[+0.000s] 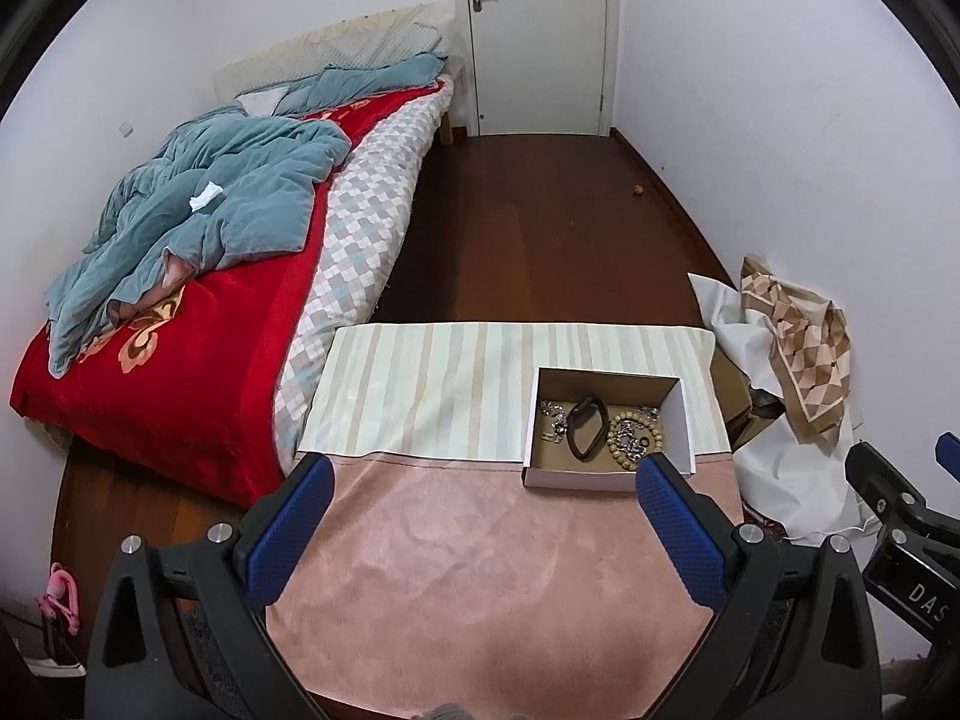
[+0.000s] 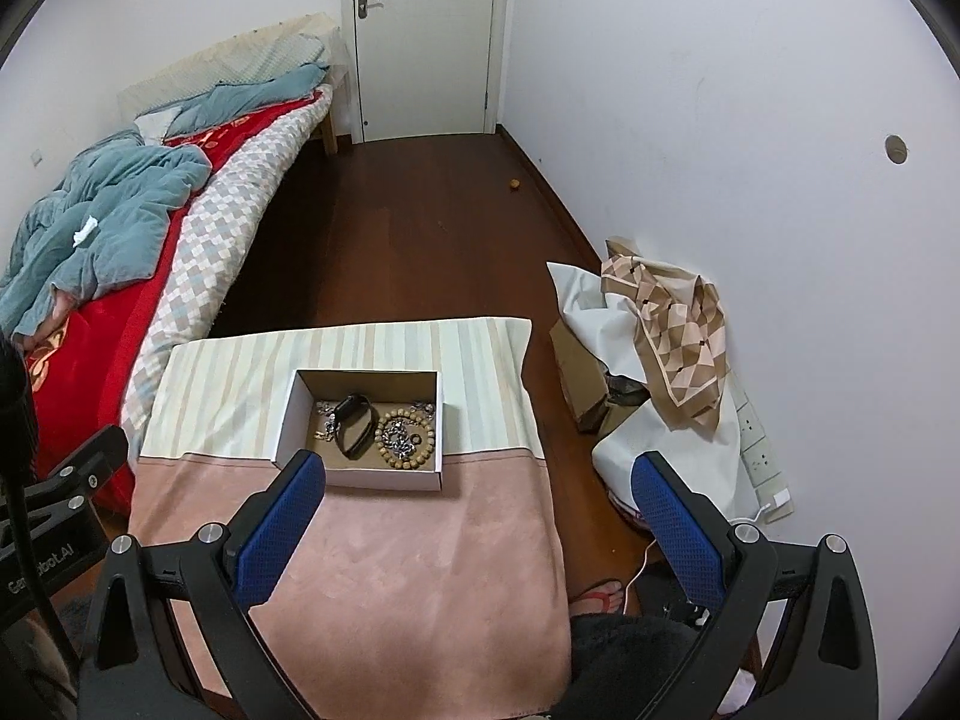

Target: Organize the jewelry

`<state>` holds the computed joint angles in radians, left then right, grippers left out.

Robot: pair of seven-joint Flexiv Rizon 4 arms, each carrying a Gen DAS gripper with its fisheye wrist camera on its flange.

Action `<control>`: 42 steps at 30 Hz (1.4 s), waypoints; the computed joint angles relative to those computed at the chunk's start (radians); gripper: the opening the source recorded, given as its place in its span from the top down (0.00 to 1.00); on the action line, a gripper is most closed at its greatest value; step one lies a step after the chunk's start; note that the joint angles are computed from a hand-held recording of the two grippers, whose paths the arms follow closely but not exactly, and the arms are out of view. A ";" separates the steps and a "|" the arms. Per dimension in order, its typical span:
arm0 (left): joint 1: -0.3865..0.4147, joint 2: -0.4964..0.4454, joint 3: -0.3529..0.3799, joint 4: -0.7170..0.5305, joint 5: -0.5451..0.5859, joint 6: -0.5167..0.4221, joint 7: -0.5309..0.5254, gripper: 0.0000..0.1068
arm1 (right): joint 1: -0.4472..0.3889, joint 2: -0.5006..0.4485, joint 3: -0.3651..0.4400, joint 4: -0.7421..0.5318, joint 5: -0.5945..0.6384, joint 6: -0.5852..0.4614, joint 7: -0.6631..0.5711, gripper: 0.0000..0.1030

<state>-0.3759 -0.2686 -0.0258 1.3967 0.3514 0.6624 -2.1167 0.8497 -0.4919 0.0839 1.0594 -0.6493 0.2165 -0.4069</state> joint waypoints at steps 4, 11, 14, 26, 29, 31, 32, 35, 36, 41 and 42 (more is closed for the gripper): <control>0.002 -0.019 -0.001 -0.018 -0.006 -0.014 0.010 0.04 | -0.004 -0.020 -0.004 -0.026 0.015 -0.010 -0.016 0.00; 0.001 -0.026 0.000 -0.021 -0.025 -0.016 0.029 0.04 | -0.009 -0.026 -0.004 -0.031 0.039 -0.009 -0.025 0.00; 0.002 -0.026 -0.001 -0.018 -0.033 -0.015 0.038 0.04 | -0.009 -0.025 -0.003 -0.029 0.043 -0.009 -0.025 0.00; 0.000 -0.026 -0.001 -0.005 -0.052 -0.003 0.052 0.04 | -0.008 -0.024 0.000 -0.031 0.053 -0.018 -0.032 0.00; -0.002 -0.026 0.000 -0.006 -0.047 -0.002 0.048 0.04 | -0.008 -0.027 -0.001 -0.035 0.054 -0.019 -0.035 0.00; -0.002 -0.025 0.001 -0.005 -0.045 0.000 0.046 0.04 | -0.009 -0.025 0.000 -0.034 0.056 -0.018 -0.036 0.00; -0.002 -0.023 0.000 -0.004 -0.045 0.001 0.046 0.04 | -0.008 -0.026 0.000 -0.035 0.056 -0.019 -0.037 0.00; -0.002 -0.021 0.000 -0.003 -0.042 0.001 0.045 0.04 | -0.007 -0.025 -0.001 -0.034 0.055 -0.017 -0.035 0.00; -0.002 -0.020 0.000 -0.002 -0.043 0.001 0.045 0.04 | -0.006 -0.026 -0.001 -0.035 0.054 -0.019 -0.036 0.00; -0.001 -0.019 -0.001 -0.002 -0.043 0.000 0.045 0.04 | -0.007 -0.024 0.000 -0.032 0.056 -0.014 -0.034 0.00; -0.001 -0.020 -0.002 -0.002 -0.043 0.000 0.046 0.04 | -0.007 -0.024 0.000 -0.031 0.056 -0.013 -0.034 0.00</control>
<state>-0.3767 -0.2885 -0.0275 1.3944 0.3080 0.6628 -2.0707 0.8424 -0.5157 0.0837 1.0279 -0.5936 0.2035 -0.4408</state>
